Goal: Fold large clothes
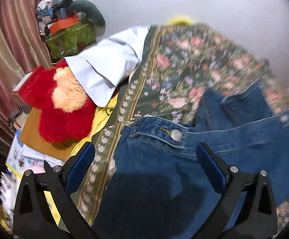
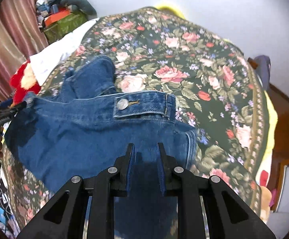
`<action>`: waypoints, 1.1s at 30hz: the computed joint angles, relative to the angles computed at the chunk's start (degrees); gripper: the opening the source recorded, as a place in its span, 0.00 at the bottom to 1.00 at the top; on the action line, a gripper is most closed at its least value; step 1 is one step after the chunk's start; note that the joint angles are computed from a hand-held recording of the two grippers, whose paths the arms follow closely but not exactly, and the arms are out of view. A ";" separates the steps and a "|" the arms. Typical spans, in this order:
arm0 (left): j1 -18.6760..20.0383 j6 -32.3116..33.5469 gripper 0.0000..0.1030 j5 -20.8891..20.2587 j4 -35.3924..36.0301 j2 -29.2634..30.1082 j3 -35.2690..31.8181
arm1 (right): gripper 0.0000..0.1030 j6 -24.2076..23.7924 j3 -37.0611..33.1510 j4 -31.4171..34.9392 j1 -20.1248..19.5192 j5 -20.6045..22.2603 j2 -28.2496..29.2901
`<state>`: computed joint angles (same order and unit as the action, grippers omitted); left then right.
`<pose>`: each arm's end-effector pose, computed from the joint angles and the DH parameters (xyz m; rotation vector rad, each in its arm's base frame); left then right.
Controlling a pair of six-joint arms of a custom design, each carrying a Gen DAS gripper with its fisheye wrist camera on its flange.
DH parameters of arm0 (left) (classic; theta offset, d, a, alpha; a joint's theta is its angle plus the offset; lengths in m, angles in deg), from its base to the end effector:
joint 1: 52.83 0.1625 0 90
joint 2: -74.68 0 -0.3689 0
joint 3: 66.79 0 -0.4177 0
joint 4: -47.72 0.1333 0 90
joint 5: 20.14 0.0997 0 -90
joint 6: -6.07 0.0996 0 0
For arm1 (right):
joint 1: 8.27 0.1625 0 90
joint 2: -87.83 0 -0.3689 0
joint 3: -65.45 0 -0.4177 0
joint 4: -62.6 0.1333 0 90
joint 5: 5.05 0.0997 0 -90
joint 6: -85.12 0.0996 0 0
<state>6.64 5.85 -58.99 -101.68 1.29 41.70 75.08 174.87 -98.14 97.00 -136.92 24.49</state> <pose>-0.1048 -0.5927 0.2599 0.3688 2.2591 -0.7616 0.2164 -0.5389 0.1655 0.3266 -2.3612 0.5601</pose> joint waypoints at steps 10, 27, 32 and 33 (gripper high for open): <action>-4.15 -8.62 1.00 -0.03 3.48 -16.92 13.46 | 0.16 -0.01 5.27 -6.19 5.78 -0.87 0.50; 5.68 -22.59 1.00 -20.61 -6.46 -16.78 22.12 | 0.16 -1.93 9.11 -4.10 1.73 2.36 3.18; 7.63 -20.34 1.00 -23.41 -10.94 -11.92 18.83 | 0.16 -3.21 11.44 -5.15 1.55 1.81 0.37; 7.73 -20.42 1.00 -23.20 -11.30 -11.34 18.38 | 0.16 -3.00 12.05 -5.17 1.28 2.41 -0.50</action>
<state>14.37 -14.57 -82.18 -112.98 -10.06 60.08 72.08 186.92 -103.31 98.28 -134.51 24.00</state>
